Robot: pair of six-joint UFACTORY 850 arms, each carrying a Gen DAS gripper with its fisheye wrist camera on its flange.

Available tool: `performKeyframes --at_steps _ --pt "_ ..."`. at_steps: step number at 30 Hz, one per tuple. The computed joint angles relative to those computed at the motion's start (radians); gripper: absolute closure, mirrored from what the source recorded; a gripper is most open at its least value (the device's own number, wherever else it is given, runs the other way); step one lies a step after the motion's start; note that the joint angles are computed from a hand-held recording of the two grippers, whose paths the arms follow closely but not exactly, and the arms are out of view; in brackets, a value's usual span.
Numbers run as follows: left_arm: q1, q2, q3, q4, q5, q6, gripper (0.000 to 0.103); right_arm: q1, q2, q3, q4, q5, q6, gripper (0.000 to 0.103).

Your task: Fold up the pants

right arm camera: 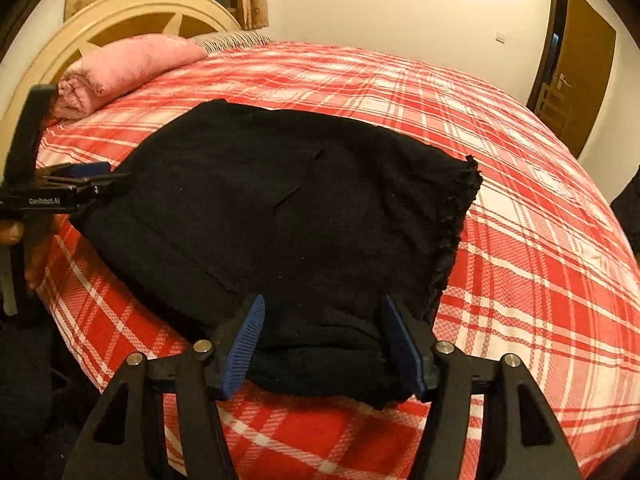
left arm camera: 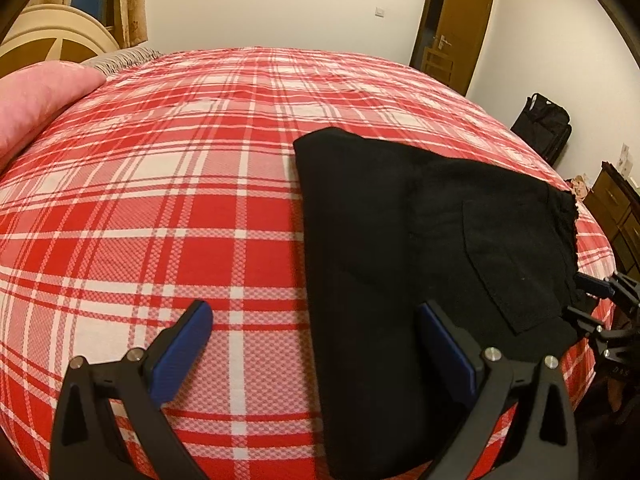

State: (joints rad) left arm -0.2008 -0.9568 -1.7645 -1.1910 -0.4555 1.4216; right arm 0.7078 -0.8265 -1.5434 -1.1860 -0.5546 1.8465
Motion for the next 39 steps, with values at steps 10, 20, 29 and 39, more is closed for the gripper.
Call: performKeyframes --at_steps 10,20,29,39 --pt "0.004 0.003 0.007 -0.025 -0.027 0.057 0.0 -0.04 0.088 0.11 -0.022 0.133 0.21 0.024" --pt "-0.007 -0.034 -0.082 0.059 0.0 -0.013 0.0 -0.073 0.115 0.13 -0.076 0.072 0.382 0.024" --pt "-0.027 -0.125 -0.242 0.259 -0.069 -0.205 0.0 -0.133 0.137 0.206 -0.162 0.17 0.581 0.028" --pt "-0.032 -0.222 -0.409 0.374 -0.161 -0.305 0.0 -0.164 0.116 0.214 -0.629 0.271 1.079 0.049"
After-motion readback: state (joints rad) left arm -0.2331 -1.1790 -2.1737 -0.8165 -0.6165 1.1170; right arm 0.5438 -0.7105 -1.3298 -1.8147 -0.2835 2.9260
